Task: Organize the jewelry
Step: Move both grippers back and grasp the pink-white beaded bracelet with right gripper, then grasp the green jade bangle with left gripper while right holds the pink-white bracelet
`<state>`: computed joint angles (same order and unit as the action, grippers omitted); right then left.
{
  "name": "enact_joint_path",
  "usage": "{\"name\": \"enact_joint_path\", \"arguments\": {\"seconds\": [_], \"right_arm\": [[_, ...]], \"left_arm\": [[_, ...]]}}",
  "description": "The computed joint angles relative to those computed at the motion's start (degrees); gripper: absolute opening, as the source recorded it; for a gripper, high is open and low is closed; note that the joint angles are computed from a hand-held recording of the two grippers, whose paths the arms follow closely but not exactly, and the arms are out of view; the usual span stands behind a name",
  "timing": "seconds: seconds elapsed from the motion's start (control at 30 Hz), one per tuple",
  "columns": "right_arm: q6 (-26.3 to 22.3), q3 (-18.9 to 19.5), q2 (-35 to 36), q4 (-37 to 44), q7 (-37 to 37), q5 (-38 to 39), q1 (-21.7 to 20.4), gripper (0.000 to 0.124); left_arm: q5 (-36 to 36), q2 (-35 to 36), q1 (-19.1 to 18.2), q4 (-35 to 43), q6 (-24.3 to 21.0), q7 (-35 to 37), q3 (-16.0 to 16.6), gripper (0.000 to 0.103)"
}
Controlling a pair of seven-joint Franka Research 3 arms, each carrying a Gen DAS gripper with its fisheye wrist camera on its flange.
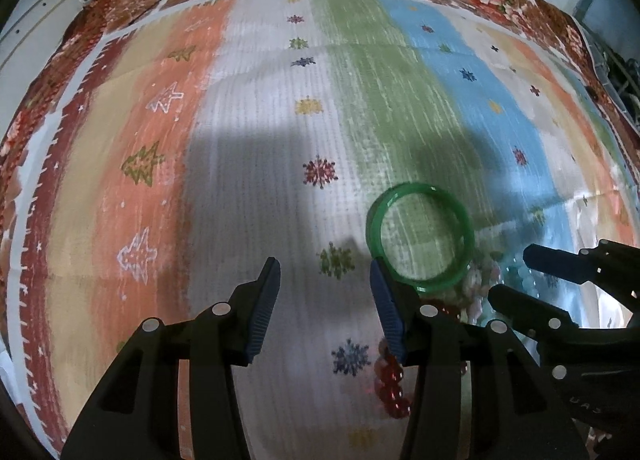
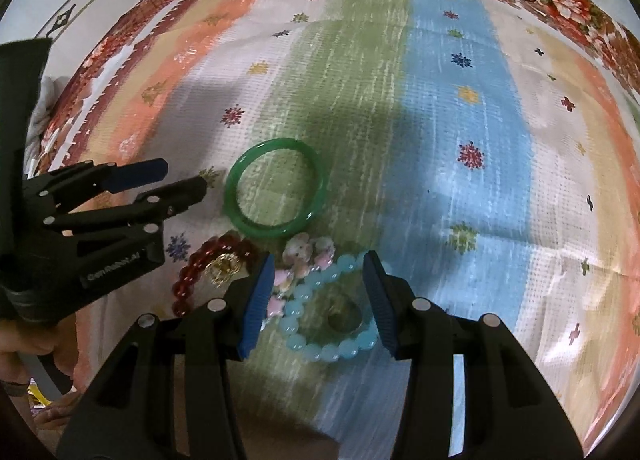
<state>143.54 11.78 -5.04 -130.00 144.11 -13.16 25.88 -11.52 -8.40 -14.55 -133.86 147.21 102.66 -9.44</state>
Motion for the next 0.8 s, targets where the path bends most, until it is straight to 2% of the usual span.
{"name": "enact_joint_path", "arguments": {"seconds": [0.2,0.37,0.43,0.47,0.53,0.67,0.73,0.8], "right_arm": [[0.35,-0.78,0.98,0.28,-2.98,2.24,-0.26,0.041],[-0.47,-0.72,1.65,0.88,-3.85,1.20,-0.03,0.037],[-0.99,-0.72,1.95,1.28,-3.47,0.61,0.08,0.021],[-1.10,-0.78,2.07,1.39,-3.58,0.69,0.15,0.019],[-1.21,-0.87,2.29,1.66,-4.14,0.81,0.32,0.016],[-1.39,-0.98,2.31,1.72,-4.17,0.48,0.49,0.012],[-1.45,-0.99,2.27,1.69,-4.08,0.28,0.54,0.012],[-1.43,-0.96,2.25,1.65,-3.86,-0.02,0.59,0.012]], "left_arm": [[1.30,2.33,0.17,1.27,0.76,-0.67,-0.75,0.047],[0.17,3.52,0.07,2.49,1.07,0.39,-1.15,0.044],[1.05,3.81,0.17,2.54,1.58,-0.03,-1.48,0.044],[1.31,3.87,0.20,2.55,1.79,-0.17,-1.57,0.043],[0.42,3.33,0.19,2.18,2.90,-0.19,-1.51,0.043],[-3.39,2.94,-0.61,2.90,1.50,3.13,-1.11,0.047],[-2.97,3.58,-0.75,3.23,0.89,3.26,-1.47,0.050],[0.38,4.67,-0.65,3.33,0.33,1.62,-2.23,0.050]]}}
